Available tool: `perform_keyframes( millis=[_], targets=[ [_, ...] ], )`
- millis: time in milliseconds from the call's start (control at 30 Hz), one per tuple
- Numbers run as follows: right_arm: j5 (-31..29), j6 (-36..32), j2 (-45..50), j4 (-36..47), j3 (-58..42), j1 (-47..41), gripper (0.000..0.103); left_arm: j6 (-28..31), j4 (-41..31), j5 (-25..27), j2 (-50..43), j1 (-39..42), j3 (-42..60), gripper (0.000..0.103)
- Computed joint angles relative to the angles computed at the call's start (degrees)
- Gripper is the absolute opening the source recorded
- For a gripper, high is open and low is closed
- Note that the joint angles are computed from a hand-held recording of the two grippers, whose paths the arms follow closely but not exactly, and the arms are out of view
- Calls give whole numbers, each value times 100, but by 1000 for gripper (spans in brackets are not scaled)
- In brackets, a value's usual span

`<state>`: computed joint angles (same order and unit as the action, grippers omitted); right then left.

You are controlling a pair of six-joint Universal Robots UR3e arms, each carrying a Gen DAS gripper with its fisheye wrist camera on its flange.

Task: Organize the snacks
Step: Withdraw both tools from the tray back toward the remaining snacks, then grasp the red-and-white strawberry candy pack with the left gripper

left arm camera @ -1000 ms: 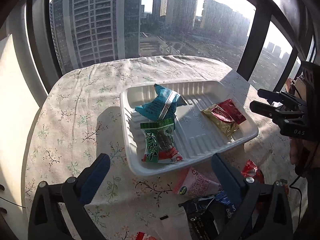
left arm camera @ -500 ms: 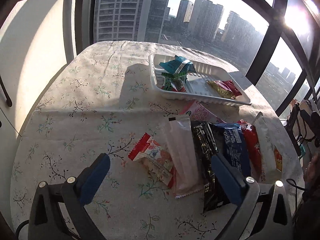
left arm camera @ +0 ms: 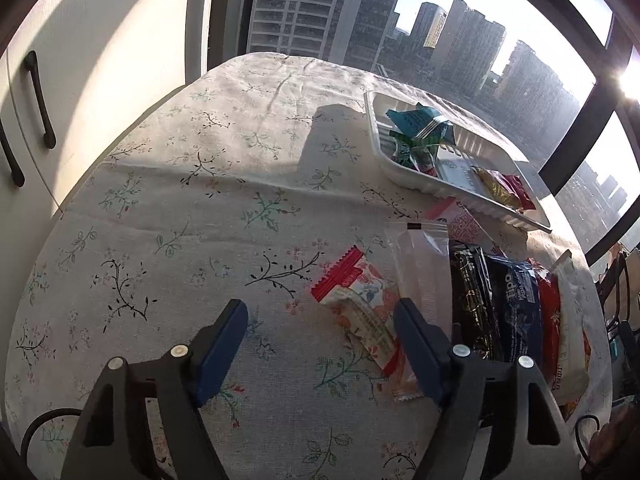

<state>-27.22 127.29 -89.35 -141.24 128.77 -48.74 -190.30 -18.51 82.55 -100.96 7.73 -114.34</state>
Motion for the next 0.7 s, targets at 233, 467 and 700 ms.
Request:
perform_keyframes(
  millis=[233,467,700],
  targets=[
    [-146,81,179,-173,-91,186,91,-40,-410,468,-401,-455,640,76],
    [-269,146,167,-464,26,292,91,-1,-579,872,-697,-765,1033,76],
    [-398,195,144,-872,213,391,91,391,-426,968,-787,-835,1046,68]
  ],
)
